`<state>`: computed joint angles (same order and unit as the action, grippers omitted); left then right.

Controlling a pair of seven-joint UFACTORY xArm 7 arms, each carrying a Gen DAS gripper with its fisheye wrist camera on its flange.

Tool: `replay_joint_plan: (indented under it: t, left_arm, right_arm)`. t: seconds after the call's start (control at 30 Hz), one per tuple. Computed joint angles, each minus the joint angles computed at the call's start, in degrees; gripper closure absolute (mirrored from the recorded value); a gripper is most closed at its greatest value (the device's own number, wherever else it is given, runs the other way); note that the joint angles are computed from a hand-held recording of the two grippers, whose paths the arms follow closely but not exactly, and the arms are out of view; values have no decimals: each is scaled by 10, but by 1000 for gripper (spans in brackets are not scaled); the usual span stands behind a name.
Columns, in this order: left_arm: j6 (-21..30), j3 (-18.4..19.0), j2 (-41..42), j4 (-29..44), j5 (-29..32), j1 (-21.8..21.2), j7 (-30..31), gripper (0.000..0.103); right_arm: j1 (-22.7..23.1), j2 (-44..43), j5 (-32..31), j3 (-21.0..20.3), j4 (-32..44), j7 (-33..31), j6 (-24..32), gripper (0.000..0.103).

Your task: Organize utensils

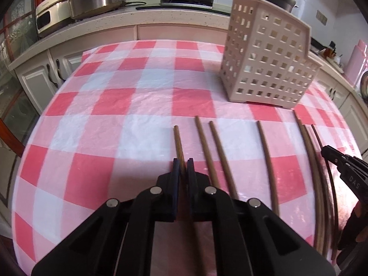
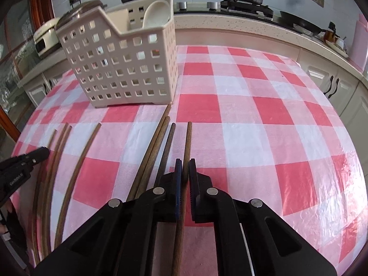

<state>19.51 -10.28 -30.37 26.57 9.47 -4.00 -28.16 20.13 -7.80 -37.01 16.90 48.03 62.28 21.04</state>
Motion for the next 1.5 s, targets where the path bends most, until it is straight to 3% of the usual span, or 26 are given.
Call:
replay_joint_plan:
  t: [0.17, 0.33, 0.57, 1.0, 1.5]
  left_arm:
    - [-16, 12, -49, -29, -23, -24, 6, 97]
    - [2, -6, -111, -46, -27, -24, -6, 97]
    - [37, -36, -201, -55, -17, -25, -28, 97]
    - [83, -70, -345, -60, 4, -30, -59, 97]
    - [101, -98, -426, -58, 14, -33, -76, 97]
  right_arm:
    - [-16, -51, -11, 9, -34, 20, -34, 97]
    - [-48, -115, -3, 38, -68, 24, -69, 97]
    - [-70, -195, 54, 63, -107, -15, -93, 97]
    - [-78, -328, 142, 106, -154, -86, -96, 97]
    - [-87, -409, 205, 139, -169, -140, -88, 97]
